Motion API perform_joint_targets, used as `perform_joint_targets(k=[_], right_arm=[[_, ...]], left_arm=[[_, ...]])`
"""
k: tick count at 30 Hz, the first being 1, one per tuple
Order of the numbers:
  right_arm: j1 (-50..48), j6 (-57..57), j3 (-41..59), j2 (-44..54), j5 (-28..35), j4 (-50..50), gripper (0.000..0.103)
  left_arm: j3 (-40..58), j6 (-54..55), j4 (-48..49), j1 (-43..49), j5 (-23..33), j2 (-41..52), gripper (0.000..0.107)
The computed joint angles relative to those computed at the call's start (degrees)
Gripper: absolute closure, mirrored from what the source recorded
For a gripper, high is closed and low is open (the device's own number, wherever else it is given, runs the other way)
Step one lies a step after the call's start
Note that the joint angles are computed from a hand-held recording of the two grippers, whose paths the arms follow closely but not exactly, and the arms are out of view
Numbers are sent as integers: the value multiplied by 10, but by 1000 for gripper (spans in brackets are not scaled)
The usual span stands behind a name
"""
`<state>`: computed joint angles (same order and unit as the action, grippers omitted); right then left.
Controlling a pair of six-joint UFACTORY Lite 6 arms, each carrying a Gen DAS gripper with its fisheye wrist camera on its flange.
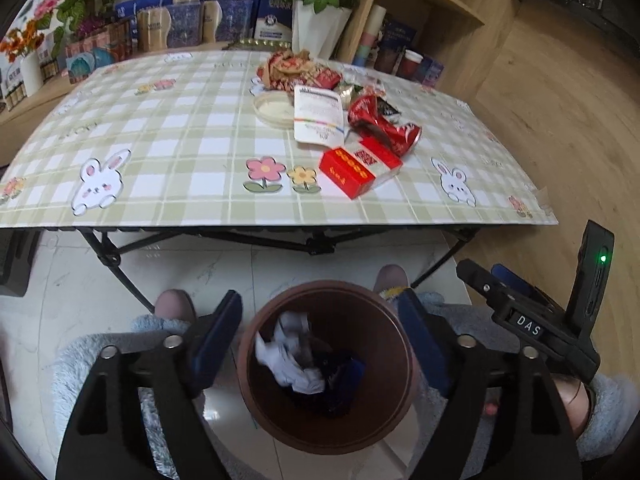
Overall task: Collect trash
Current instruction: 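Reach the left tool to the white paper pouch and grasp it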
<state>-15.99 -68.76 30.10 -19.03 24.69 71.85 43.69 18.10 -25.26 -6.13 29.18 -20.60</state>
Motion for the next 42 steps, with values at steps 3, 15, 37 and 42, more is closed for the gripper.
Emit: perform_joint_targets(k=[3, 15, 37, 42], right_arm=[[1, 2, -1, -3, -1, -4, 6], [-27, 13, 22, -9, 38, -12, 6], [-98, 54, 252, 109, 104, -64, 6], [-81, 62, 299, 175, 99, -78, 6]], left_arm=[[-3, -90, 82, -7, -23, -20, 14], [18, -45, 82, 85, -57, -39, 11], [304, 159, -107, 68, 39, 243, 20], [440, 94, -17, 15, 23, 391, 21]])
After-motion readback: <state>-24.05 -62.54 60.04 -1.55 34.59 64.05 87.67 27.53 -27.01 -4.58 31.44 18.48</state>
